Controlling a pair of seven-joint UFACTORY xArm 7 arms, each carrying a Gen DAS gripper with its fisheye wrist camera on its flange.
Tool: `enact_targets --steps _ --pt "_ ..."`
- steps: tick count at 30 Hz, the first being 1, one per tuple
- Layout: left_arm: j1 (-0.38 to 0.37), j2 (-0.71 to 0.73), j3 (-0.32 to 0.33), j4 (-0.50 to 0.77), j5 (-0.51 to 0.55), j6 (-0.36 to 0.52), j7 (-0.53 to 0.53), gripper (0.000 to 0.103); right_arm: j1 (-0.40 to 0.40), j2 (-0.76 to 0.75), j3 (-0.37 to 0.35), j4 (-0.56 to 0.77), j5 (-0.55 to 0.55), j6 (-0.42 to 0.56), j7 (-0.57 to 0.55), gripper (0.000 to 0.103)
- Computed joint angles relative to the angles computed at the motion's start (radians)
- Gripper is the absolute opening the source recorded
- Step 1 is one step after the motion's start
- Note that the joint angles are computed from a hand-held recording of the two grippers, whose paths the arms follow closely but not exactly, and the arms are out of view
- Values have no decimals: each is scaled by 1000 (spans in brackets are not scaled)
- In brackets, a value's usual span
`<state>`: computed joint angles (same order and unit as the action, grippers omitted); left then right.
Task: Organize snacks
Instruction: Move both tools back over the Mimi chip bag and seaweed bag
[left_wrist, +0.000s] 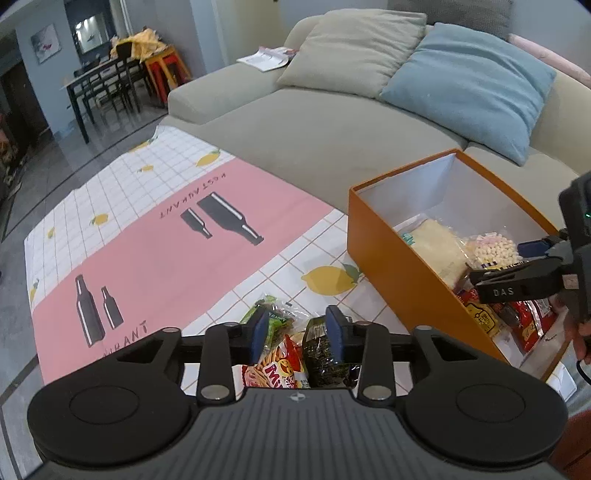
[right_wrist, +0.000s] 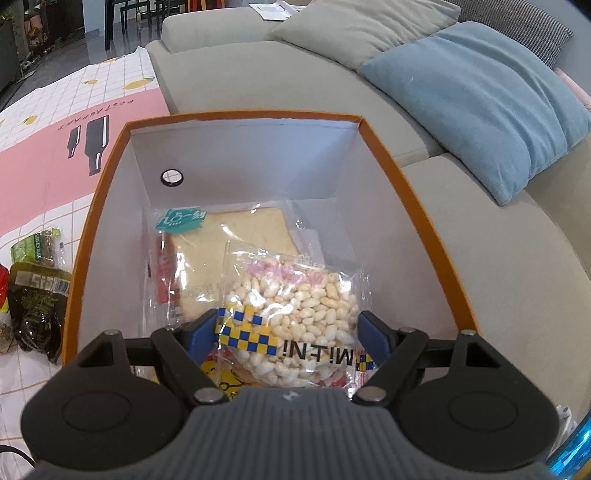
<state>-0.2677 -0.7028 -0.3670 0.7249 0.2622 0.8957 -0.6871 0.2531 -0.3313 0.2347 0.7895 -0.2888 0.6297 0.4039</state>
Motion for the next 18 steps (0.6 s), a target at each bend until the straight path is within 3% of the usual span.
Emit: enact_targets --steps 3,7,14,18 --pt "-8 -16 4 -5 -3 0 9 46 2 -2 -3 3 11 5 2 81" --pt "-12 -31 10 -10 -19 11 13 46 -6 -15 1 -5 -2 -19 16 95" --pt "-19 -82 7 -28 -38 46 18 46 0 -78 -5 -27 26 -30 -4 96" --pt "-27 -125 5 -36 -52 72 21 47 27 -153 -13 -67 84 -87 -27 99"
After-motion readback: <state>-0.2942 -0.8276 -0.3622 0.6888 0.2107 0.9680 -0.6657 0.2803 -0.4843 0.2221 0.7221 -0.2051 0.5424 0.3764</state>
